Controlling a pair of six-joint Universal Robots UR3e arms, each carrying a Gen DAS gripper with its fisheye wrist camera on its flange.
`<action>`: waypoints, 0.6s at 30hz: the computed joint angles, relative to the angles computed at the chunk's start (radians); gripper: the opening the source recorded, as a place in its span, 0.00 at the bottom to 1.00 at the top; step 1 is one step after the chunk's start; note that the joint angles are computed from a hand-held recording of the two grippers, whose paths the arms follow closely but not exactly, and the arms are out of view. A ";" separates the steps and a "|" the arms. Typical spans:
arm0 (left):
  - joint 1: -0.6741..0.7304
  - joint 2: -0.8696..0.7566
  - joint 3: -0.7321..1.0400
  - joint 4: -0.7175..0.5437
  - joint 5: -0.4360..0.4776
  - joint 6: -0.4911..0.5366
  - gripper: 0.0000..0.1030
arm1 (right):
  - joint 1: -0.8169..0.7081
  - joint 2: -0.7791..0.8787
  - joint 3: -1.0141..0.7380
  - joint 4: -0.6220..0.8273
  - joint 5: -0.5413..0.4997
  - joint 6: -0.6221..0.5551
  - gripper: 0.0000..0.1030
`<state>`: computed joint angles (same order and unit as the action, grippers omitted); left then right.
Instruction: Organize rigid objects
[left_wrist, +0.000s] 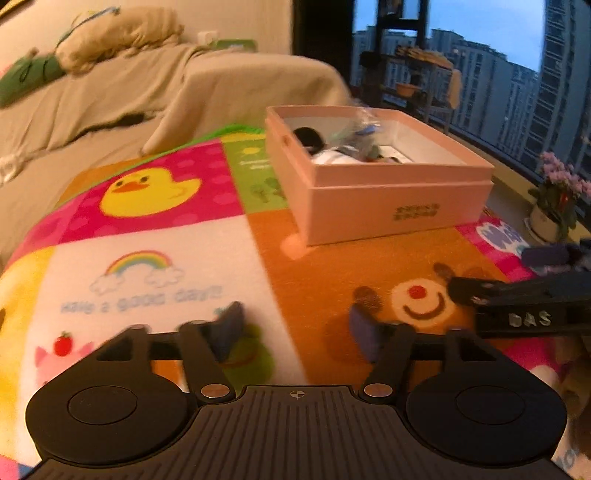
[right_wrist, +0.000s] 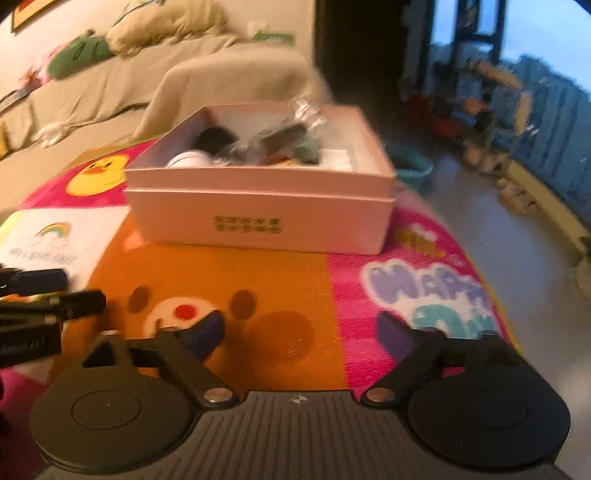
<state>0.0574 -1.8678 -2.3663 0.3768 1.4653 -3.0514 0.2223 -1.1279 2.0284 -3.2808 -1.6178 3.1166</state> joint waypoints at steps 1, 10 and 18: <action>-0.016 -0.014 0.002 0.023 0.019 0.003 0.74 | 0.008 0.017 -0.015 0.001 -0.021 0.004 1.00; -0.122 -0.119 0.075 0.105 0.215 -0.184 0.69 | -0.038 0.030 -0.010 -0.026 0.044 0.035 1.00; -0.152 -0.159 0.140 0.079 0.267 -0.206 0.73 | -0.044 0.081 -0.023 -0.109 0.059 0.015 1.00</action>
